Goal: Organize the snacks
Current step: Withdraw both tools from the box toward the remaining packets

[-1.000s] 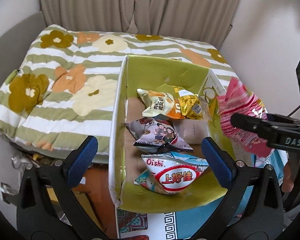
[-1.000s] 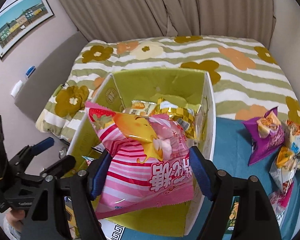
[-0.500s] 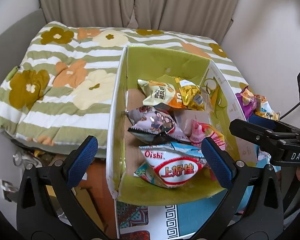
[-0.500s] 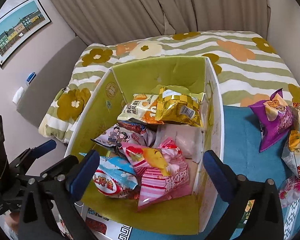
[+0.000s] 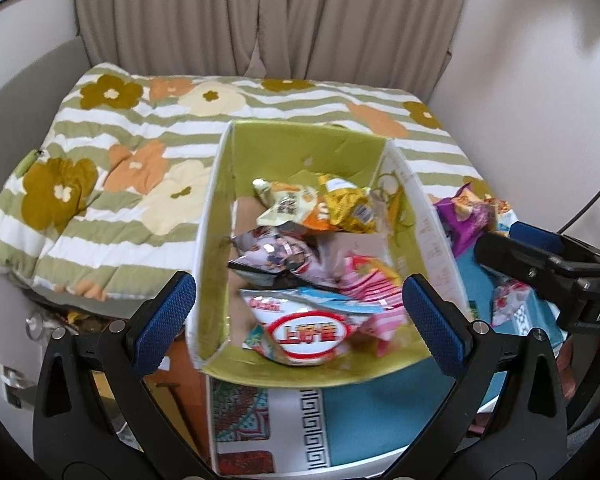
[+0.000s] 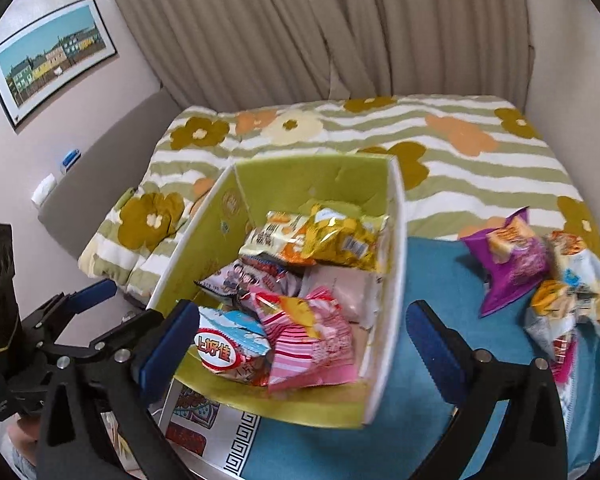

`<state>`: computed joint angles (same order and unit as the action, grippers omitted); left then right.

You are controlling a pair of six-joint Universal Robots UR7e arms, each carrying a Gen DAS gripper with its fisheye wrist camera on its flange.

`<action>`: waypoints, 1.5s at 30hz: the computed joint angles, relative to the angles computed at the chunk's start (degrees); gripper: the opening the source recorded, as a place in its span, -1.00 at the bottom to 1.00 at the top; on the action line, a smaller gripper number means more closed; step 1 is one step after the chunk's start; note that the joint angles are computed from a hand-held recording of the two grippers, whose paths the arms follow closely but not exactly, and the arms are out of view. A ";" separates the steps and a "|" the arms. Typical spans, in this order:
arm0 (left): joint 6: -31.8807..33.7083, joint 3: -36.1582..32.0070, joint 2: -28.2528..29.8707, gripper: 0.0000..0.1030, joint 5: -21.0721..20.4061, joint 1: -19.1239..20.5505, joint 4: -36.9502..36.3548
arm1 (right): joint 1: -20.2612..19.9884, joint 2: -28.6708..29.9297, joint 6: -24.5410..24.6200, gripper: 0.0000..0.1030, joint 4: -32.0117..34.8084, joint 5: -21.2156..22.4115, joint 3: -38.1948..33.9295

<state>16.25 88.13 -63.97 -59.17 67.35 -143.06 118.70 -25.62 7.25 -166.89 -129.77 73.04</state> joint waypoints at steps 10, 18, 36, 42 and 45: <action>-3.79 8.28 -2.39 0.99 0.17 -6.75 -5.18 | 0.81 -10.91 -4.04 0.99 -8.65 -6.17 14.23; -11.29 15.14 -0.05 0.99 2.02 -13.25 -8.42 | -1.69 -21.77 -7.82 1.00 -15.01 -7.64 27.96; -26.41 22.66 13.27 0.97 7.89 -16.66 -16.26 | -16.13 -32.16 -20.10 0.99 -19.68 5.32 44.29; -27.52 20.45 18.98 0.73 8.16 -14.24 -15.50 | -21.06 -29.93 -21.55 1.00 -18.52 9.41 44.44; -27.50 19.18 21.03 0.57 8.45 -13.43 -14.83 | -22.53 -28.56 -21.75 1.00 -17.60 10.52 43.77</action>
<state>-11.25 107.32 -42.93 -50.71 53.92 -157.89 96.17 -54.18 -14.50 -184.50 -119.25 116.81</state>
